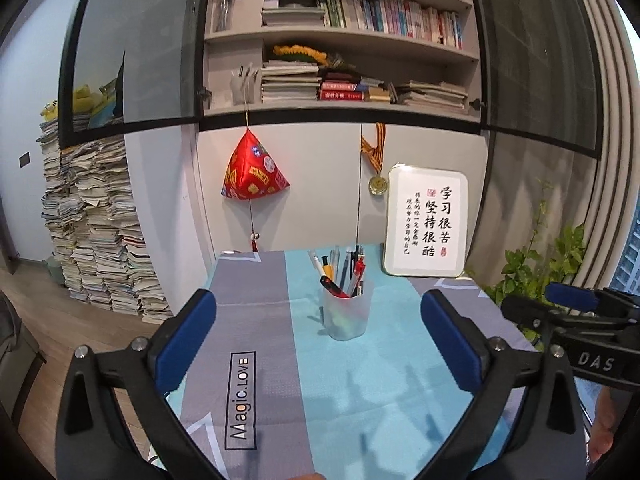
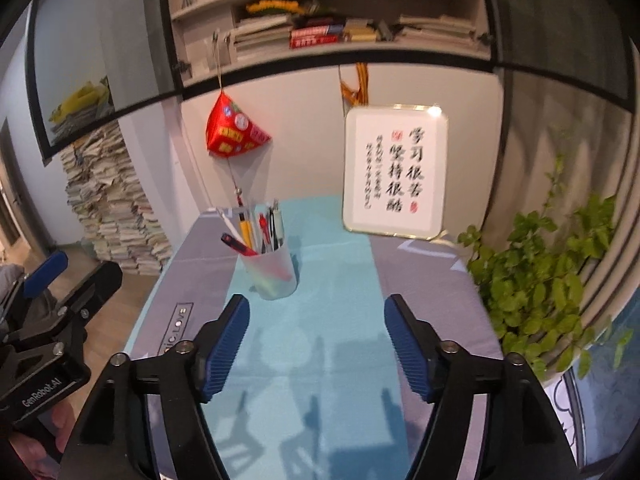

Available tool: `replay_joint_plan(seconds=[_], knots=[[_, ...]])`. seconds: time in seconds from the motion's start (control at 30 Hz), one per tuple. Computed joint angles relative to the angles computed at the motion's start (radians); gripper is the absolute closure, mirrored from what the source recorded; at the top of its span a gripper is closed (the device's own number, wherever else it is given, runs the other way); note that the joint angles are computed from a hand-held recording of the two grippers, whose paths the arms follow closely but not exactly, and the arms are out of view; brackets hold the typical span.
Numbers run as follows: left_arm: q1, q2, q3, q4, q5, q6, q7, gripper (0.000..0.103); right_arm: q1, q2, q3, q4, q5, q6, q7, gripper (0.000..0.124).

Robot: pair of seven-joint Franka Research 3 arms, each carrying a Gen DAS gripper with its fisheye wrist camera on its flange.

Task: Organize stationery

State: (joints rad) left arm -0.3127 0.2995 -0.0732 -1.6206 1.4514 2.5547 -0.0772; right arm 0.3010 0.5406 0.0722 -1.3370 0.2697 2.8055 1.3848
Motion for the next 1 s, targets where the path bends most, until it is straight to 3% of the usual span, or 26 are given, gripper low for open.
replay_joint_plan(seconds=[0.23, 0.47, 1.0], knots=[[-0.010, -0.038, -0.018, -0.053, -0.004, -0.031, -0.004, 0.001, 0.014, -0.089, -0.025, -0.130, -0.014, 0.064, 0.032, 0.051], [-0.014, -0.067, -0.042, -0.092, 0.006, -0.050, -0.008, 0.001, 0.002, -0.162, -0.008, -0.250, -0.003, 0.116, 0.005, 0.051], [-0.014, -0.062, -0.050, -0.090, 0.017, -0.052, -0.018, 0.001, -0.011, -0.200, 0.007, -0.301, 0.024, 0.166, -0.024, 0.051]])
